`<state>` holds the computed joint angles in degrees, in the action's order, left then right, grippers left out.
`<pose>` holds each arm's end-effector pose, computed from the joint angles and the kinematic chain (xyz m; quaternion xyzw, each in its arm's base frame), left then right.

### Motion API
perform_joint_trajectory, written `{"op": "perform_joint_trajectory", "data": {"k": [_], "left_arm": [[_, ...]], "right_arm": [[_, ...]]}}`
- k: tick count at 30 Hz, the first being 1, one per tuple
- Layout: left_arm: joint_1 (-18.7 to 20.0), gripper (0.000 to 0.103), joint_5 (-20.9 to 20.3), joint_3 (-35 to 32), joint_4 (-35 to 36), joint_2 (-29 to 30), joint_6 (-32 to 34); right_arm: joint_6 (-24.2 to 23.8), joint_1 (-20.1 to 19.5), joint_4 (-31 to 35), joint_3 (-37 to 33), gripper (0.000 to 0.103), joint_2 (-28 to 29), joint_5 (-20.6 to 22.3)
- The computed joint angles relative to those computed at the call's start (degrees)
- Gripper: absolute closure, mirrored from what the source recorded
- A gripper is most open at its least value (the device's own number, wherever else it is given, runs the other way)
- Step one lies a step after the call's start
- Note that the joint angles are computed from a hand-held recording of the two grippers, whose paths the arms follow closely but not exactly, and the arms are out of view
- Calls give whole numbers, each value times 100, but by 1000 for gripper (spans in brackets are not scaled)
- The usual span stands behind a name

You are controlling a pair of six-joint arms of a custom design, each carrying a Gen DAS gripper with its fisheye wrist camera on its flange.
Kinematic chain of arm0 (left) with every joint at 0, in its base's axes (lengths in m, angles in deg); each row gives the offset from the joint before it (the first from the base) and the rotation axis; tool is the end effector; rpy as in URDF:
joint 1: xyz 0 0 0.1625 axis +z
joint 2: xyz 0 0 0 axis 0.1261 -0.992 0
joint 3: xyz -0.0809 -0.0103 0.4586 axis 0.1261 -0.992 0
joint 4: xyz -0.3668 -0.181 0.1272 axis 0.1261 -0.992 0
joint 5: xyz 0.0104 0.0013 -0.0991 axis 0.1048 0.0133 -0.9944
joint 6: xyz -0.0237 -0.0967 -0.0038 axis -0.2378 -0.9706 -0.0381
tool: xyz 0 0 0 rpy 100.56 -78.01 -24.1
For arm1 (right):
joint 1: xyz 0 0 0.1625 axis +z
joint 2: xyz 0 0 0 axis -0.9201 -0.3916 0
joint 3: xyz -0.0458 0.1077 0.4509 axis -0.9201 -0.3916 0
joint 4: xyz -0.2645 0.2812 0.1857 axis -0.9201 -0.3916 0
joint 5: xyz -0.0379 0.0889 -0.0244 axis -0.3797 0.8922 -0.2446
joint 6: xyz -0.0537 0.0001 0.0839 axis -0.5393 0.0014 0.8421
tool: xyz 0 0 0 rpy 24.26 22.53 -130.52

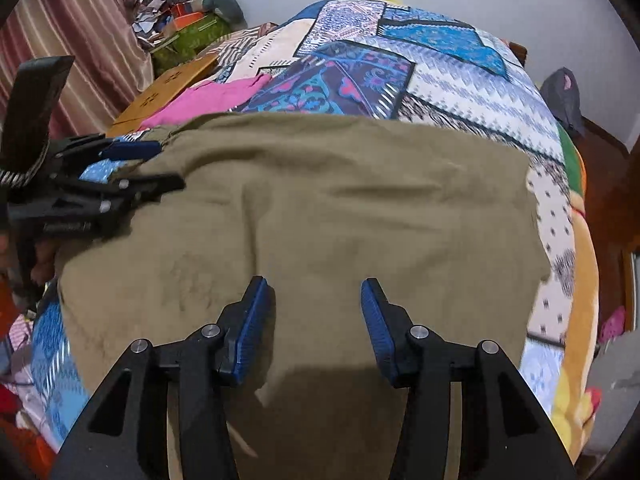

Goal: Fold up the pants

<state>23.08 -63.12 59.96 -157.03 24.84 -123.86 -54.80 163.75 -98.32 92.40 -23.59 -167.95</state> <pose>-0.3205 -0.4277 0.0696 0.1489 0.8854 -0.2211 0.3809 0.1441 -0.3374 0.2867 0.3467 -0.9161 0.0877 0.1813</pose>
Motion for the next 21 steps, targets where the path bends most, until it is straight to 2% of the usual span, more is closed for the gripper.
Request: {"op": "perform_joint_trajectory", "data": {"k": [2, 4, 9, 12, 15, 21], "left_arm": [[-99, 36, 107, 18, 298, -49, -245], [-180, 36, 24, 147, 308, -190, -334], [-411, 36, -118, 410, 698, -605, -819], [-635, 36, -147, 575, 1136, -907, -1329], [-864, 35, -270, 769, 1284, -1264, -1816], [-1349, 30, -364, 893, 1915, -1737, -2834]], "right_arm": [[95, -127, 169, 43, 58, -247, 66], [172, -197, 347, 92, 58, -493, 73], [125, -76, 375, 249, 58, -876, -336], [112, -84, 504, 302, 58, -1125, -487], [153, -85, 661, 311, 58, -1350, -599], [308, 202, 750, 225, 58, -1766, -314]]}}
